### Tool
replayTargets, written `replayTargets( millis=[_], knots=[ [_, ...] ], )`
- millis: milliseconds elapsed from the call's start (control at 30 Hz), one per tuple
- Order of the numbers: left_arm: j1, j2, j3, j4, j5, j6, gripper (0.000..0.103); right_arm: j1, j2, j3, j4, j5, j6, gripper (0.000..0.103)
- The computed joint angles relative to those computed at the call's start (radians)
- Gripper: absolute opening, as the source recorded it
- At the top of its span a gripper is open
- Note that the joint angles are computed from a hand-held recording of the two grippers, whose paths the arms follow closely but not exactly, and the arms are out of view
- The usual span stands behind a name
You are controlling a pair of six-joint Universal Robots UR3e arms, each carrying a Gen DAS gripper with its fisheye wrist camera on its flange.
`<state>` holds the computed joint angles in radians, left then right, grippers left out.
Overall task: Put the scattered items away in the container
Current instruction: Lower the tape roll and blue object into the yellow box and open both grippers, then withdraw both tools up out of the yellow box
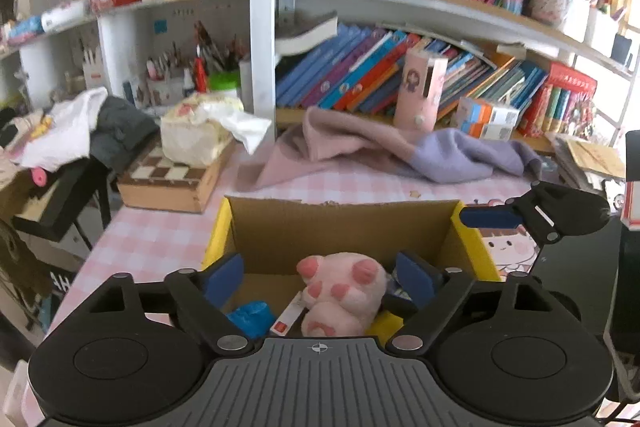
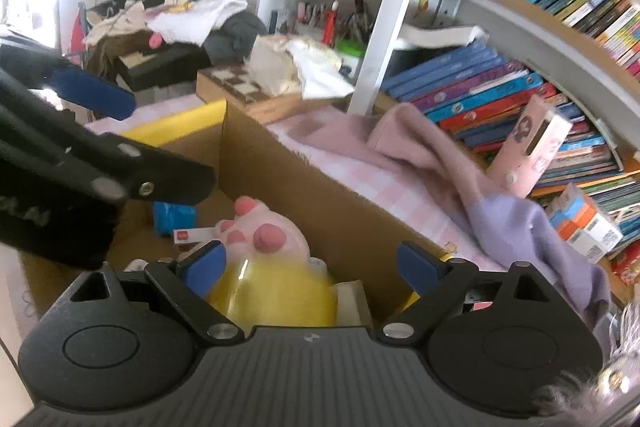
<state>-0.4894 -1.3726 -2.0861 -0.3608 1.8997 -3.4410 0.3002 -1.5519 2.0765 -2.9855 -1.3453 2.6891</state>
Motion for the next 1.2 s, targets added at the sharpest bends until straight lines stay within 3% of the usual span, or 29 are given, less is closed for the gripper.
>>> replayTargets(
  millis=[433,600,767,1033,1200],
  knots=[
    [-0.17,0.124,-0.066,-0.007,0.123,-0.072,0.088,0.016,-0.339,0.206,0.006,-0.049,0.067,0.093],
    [-0.297,0.145,-0.091,-0.003,0.248,-0.15,0.088,0.051,-0.467,0.304,-0.049,-0.143,0.16,0.093],
    [-0.454,0.178,-0.119,-0.071,0.376,-0.264,0.091,0.082,-0.654,0.389,0.035,-0.23,0.285,0.093],
    [-0.732,0.186,-0.107,-0.292,0.529,-0.548,0.091,0.426,-0.841,0.456,0.216,-0.605,0.502,0.093],
    [-0.879,0.138,-0.066,-0.408,0.587,-0.702,0.093,0.799,-0.806,0.437,0.374,-0.941,0.778,0.093]
  ],
)
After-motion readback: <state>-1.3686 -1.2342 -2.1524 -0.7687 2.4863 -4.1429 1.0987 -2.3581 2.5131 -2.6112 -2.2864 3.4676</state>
